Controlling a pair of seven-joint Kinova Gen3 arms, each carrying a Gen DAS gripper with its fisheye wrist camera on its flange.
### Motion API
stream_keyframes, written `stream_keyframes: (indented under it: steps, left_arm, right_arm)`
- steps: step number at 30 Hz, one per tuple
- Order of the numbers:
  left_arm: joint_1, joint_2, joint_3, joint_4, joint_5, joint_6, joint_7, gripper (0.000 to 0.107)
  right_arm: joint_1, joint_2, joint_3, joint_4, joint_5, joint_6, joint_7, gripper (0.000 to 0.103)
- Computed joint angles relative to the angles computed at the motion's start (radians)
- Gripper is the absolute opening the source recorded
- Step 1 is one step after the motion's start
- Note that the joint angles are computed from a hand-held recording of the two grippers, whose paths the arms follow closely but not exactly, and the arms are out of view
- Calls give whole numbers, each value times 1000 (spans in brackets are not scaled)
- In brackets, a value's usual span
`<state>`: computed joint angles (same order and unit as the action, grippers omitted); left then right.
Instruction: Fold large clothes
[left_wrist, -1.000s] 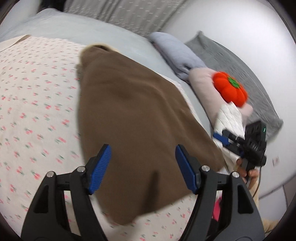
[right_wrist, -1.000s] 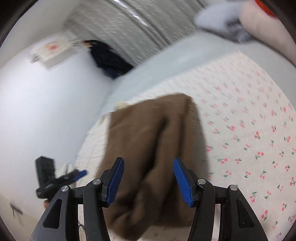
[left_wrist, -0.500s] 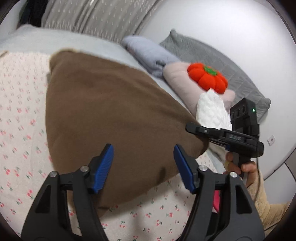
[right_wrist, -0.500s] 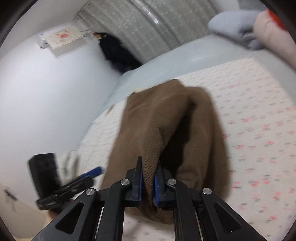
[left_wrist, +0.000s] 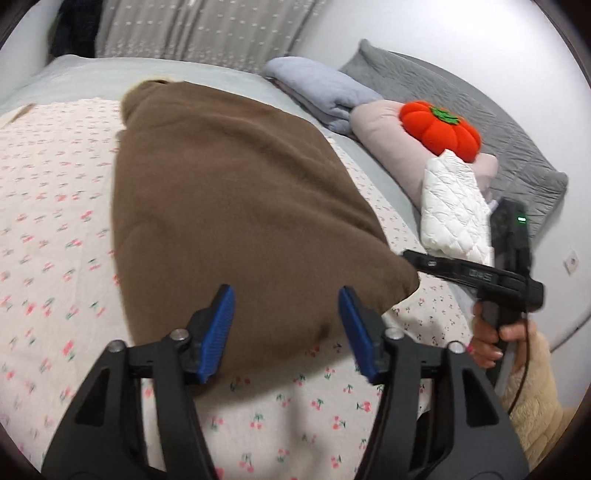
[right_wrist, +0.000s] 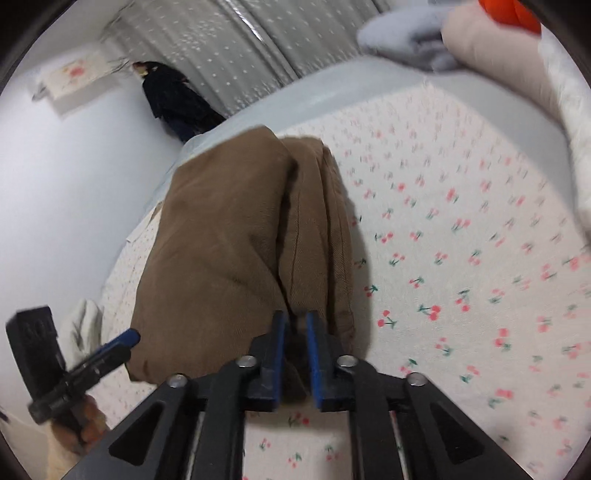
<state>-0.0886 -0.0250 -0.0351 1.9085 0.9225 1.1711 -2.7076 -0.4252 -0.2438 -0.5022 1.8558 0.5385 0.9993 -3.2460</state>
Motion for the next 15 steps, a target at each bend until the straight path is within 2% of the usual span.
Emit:
stream_keyframes:
  steps: [1,2,3,5,6,8,11,12,15]
  left_arm:
    - [11,-28,-4,8,-29,-23,34,71]
    - [8,-60,11,19,-60,-49,75,75]
    - [-13,-96,39,34,-93,-78,116,76]
    - [-99,-157,125,52,-147,-105,197,78]
    - [-127,-182,152,58,-174,-113,238,81]
    - [-137,-240,171,79,-231,-151,319,84]
    - [-109,-317,188,113,-341,-220,441,89]
    - [-94,-334,198,118,-378,-236,482,91]
    - [2,-375,167,148,-496,-284,579,101]
  right_arm:
    - [15,7,-40,-18,11,41,-18,32]
    - [12,-5,-86,-27,13,81,-37,39]
    - [0,2,-116,-45,29,122,-72,49]
    - [-48,28,-163,-81,81,203,-150,60]
    - [-75,48,-177,-96,108,244,-179,63]
    - [-72,82,-242,-135,133,325,-197,67]
    - [-73,156,-353,-200,173,447,-237,74]
    - [-105,187,-359,-219,178,488,-254,76]
    - [-244,263,-324,-272,207,610,-303,82]
